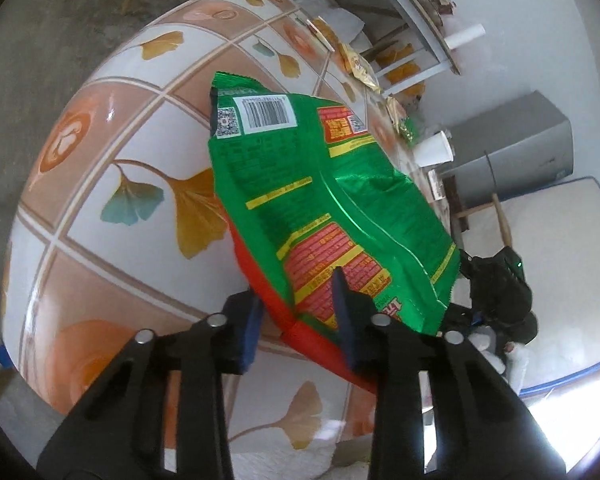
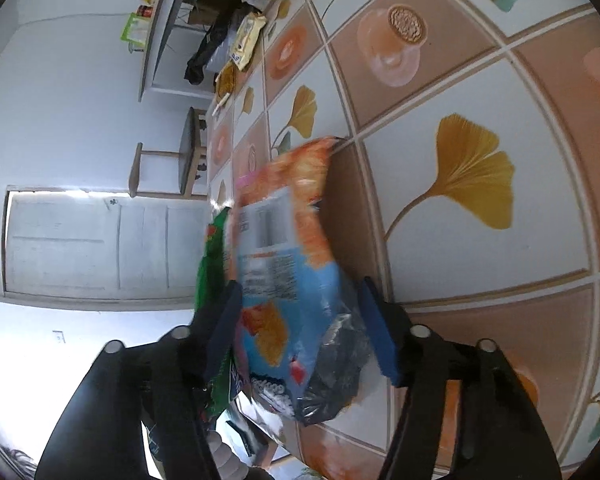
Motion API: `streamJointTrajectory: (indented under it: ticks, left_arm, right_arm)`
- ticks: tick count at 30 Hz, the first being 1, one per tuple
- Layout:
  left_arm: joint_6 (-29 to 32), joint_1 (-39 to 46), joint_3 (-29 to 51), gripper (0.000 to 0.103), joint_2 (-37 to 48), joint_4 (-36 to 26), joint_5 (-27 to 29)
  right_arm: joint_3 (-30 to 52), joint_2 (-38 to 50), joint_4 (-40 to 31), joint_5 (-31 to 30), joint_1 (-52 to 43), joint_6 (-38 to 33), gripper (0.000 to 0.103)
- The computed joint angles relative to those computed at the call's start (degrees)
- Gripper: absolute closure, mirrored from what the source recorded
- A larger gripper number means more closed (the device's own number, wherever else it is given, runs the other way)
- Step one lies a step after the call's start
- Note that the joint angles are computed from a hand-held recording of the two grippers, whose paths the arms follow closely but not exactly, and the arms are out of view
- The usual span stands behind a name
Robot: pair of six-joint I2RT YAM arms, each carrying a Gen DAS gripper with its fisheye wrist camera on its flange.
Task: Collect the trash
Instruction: 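Grasp the green wrapper with the left gripper while the right gripper grasps the orange-blue snack bag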
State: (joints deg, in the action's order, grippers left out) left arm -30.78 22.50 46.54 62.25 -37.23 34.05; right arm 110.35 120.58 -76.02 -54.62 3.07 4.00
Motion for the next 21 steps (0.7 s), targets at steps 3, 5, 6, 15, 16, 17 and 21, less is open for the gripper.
streamJointTrajectory:
  ticks: [3, 5, 6, 15, 16, 17, 21]
  left_arm:
    - [0.9, -0.4, 0.0, 0.085, 0.4, 0.3, -0.9]
    - [1.1, -0.7, -0.1, 0.089, 0.4, 0.2, -1.7]
    - [1.4, -0.7, -0.3, 0.089, 0.1, 0.3, -1.8]
    - [2.1, -7.4, 0.2, 0.094, 0.7, 1.6, -5.3]
    - [2.0, -8.4, 0.2, 0.094, 0.7, 1.8, -5.6]
    - [1.9, -9.7, 0.2, 0.094, 0.7, 2.0, -5.9]
    - [2.0, -14.5, -0.2, 0.096, 0.5, 2.8, -6.4]
  right_arm:
    - [-0.7, -0.1, -0.3, 0.3, 0.0, -0.1, 0.063]
    - [-1.5, -0.2, -0.1, 0.3, -0.3, 0.0, 0.074]
    - [-2.0, -0.4, -0.3, 0.1, -0.7, -0.5, 0.078]
    - [-2.0, -2.0, -2.8, -0.2, -5.1, -4.4, 0.093]
    - [-1.7, -2.3, -3.3, -0.1, -5.9, -5.0, 0.094]
    - [-1.5, -2.6, -4.0, 0.1, -6.7, -5.9, 0.094]
    - [-1.5, -4.3, -5.6, 0.9, -10.2, -8.6, 0.095]
